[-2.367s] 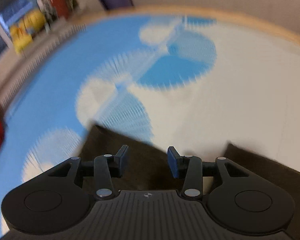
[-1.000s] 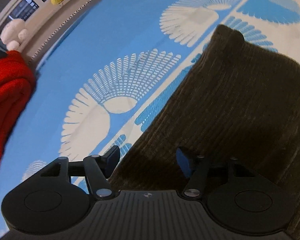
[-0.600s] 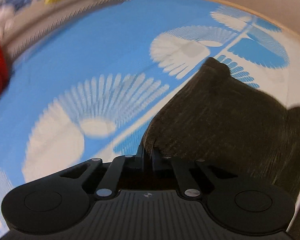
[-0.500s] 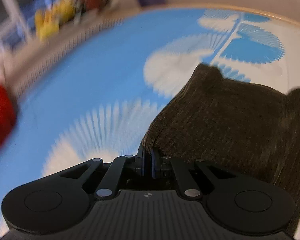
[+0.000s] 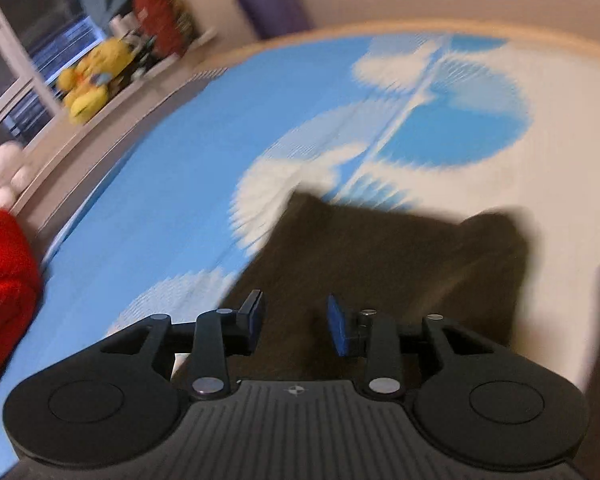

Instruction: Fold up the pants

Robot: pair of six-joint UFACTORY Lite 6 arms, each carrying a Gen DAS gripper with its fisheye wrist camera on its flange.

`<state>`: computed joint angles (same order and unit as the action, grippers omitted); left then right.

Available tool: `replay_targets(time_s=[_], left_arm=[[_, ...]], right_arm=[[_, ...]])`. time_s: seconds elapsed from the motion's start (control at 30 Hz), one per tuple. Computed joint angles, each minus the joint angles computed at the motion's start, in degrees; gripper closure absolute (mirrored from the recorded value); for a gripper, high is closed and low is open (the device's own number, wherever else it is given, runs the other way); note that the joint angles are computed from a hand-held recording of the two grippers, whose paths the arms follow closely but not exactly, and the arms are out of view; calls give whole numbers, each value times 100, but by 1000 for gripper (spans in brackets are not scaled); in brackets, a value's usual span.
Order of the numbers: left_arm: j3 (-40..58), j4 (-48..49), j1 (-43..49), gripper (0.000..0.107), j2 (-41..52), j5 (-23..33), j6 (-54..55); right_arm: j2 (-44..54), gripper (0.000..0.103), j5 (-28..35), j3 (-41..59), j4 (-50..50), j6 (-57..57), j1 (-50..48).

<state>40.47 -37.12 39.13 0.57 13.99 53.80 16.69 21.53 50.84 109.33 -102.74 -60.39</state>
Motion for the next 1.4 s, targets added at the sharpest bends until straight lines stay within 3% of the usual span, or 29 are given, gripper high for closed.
replay_targets(time_s=[0.1, 0.2, 0.27, 0.37, 0.4, 0.47, 0.53, 0.6, 0.63, 0.73, 0.83, 1.0, 1.1, 1.27, 1.37, 1.4], left_arm=[[-36, 890, -37, 59, -319, 147, -1039], [-194, 1287, -118, 59, -855, 276, -1527], [-342, 1389, -131, 59, -1359, 508, -1683], [-423, 1238, 168, 59, -2151, 1308, -1423], [-397, 1231, 333, 59, -2413, 1676, -1321], [-374, 1373, 639, 59, -2960, 2281, -1186], [-441, 1337, 1121, 59, -3622, 2894, -661], [-546, 959, 1957, 59, -4156, 3659, 276], [-602, 807, 2394, 58, -4306, 4019, 623], [-938, 615, 3512, 56, -4428, 4732, 1543], [-1322, 1298, 3416, 56, -4431, 4383, 1638], [-1590, 1436, 3946, 43, -4126, 4082, 2662], [-1623, 1498, 4216, 41, -3787, 3961, 3071], [-1896, 1563, 4934, 35, -3688, 3970, 4322], [-2482, 1937, 5040, 33, -3810, 3050, 5074], [-2473, 1834, 5168, 34, -3754, 3045, 5351]], right_arm=[[-54, 54, -427, 61, -549, 376, -699], [330, 51, -679, 292, -2116, 2098, -1302], [833, 50, -96, 587, -3118, 2977, -1738], [1051, 45, 332, 768, -3249, 2496, -1763], [1136, 49, 503, 768, -2950, 1896, -1713], [1234, 95, 796, 696, -2676, 1045, -1602], [1102, 96, 376, 592, -2603, 996, -1461], [1023, 95, 30, 594, -2983, 1725, -1376], [890, 93, -150, 527, -3227, 1967, -1283], [595, 60, -441, 427, -3825, 2644, -1249], [508, 59, 505, 746, -4814, 3434, -1885], [-55, 54, 1509, 935, -5289, 2651, -2970], [228, 53, 2112, 1620, -6030, 2721, -3736], [971, 53, 2458, 2494, -7634, 2705, -4520], [1491, 53, 2380, 2916, -8618, 2961, -4688], [1611, 53, 2280, 2996, -8809, 3050, -4718]])
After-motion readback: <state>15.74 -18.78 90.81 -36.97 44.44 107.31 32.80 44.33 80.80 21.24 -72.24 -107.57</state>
